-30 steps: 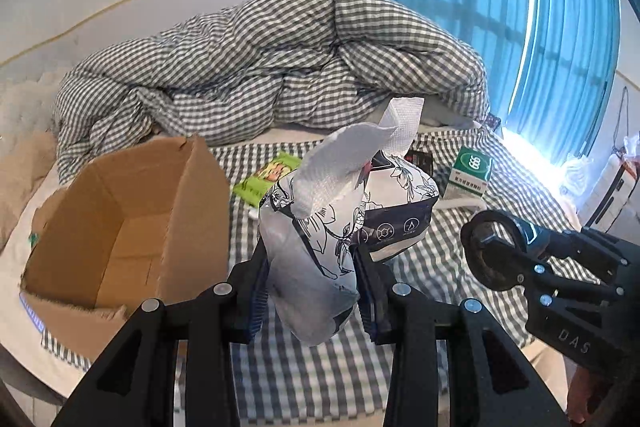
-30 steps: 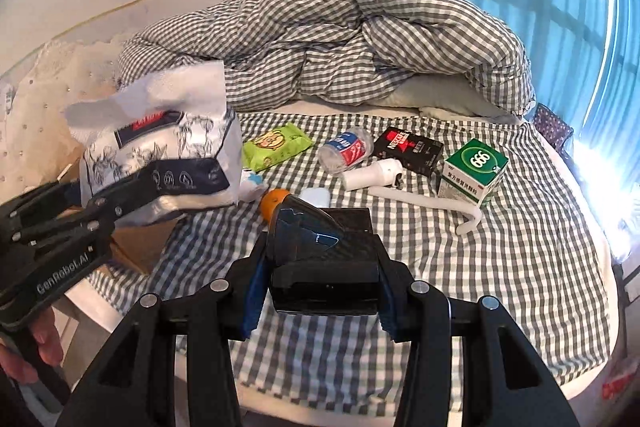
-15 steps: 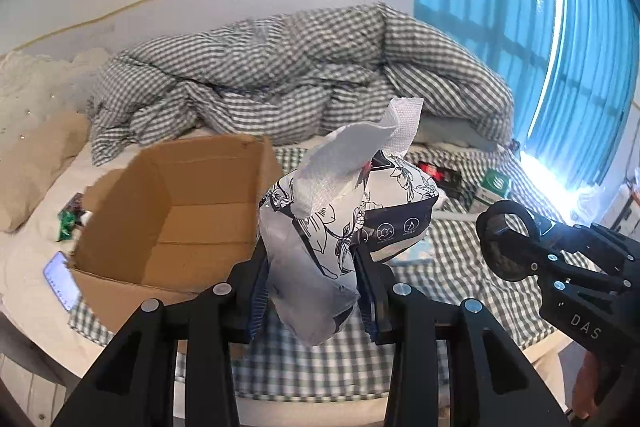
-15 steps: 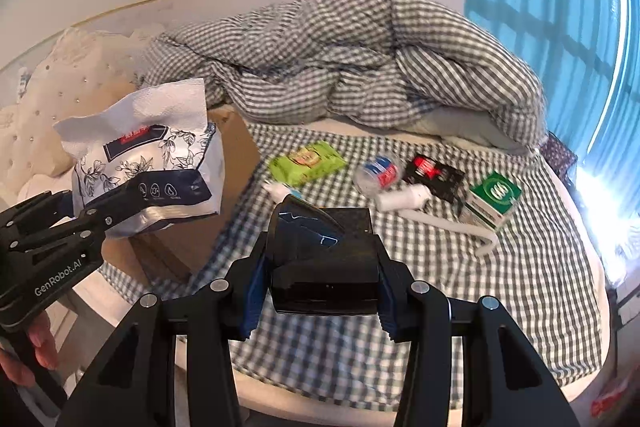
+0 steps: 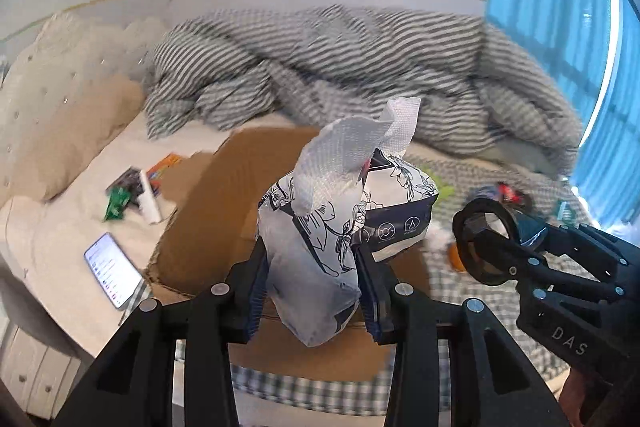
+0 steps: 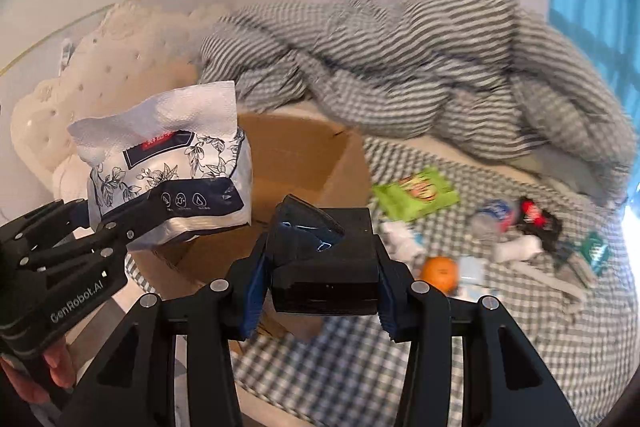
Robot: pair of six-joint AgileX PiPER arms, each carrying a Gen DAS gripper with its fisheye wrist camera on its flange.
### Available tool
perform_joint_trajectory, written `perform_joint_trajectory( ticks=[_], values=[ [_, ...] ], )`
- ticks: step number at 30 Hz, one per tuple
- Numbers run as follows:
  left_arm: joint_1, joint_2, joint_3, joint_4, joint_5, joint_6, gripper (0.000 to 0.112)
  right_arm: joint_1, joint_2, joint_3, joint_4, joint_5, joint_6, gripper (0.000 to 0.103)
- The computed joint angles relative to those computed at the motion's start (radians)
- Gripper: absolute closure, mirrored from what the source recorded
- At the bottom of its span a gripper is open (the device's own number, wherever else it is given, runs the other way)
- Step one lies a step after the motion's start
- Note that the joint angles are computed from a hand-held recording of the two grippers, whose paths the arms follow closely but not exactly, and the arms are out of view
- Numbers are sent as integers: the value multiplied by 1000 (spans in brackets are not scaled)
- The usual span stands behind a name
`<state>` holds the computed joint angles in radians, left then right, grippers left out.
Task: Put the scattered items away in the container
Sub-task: 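Carry the tissue pack into the cardboard box and open the left gripper, then withdraw the left gripper from the box back toward the items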
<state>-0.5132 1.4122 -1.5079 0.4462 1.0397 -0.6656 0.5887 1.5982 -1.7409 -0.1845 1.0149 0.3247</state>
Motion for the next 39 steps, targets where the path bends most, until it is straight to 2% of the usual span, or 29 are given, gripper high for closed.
perform_joint_trajectory(
  ticks=[3, 7, 10, 13, 14, 15, 17, 19, 20, 28, 34, 39],
  values=[
    [83, 27, 41, -43, -49, 37, 72, 3, 114, -76, 40, -8, -24, 58],
    [165, 80, 72, -94, -105, 89, 70, 14, 215, -132, -4, -26, -19, 58],
    [202, 111, 84, -125, -133, 109, 70, -18, 265, -181, 108, -25, -84, 58],
    [214, 131, 93, -120, -160, 105, 60, -25, 301, -206, 123, -26, -105, 58],
    [213, 136, 91, -110, -163, 96, 53, -25, 306, -205, 119, -33, -111, 57],
    [209, 138, 94, -87, -164, 76, 47, -23, 307, -203, 120, -40, -116, 51],
    [201, 146, 86, -51, -151, 41, 43, -14, 290, -181, 80, -61, -90, 40],
    [206, 141, 87, -41, -147, 23, 39, -20, 267, -154, 80, -90, -83, 22],
    [208, 139, 86, -45, -146, 24, 37, -26, 260, -146, 82, -105, -84, 20],
    [114, 119, 15, 26, -63, -26, 35, -50, 171, -98, 57, -111, -79, 19],
    [-77, 123, -121, 149, 50, -103, 30, -106, -22, 41, 67, -140, -90, 19],
    [-255, 202, -262, 225, 117, -172, 23, -211, -189, 163, 80, -142, -151, 19]
  ],
)
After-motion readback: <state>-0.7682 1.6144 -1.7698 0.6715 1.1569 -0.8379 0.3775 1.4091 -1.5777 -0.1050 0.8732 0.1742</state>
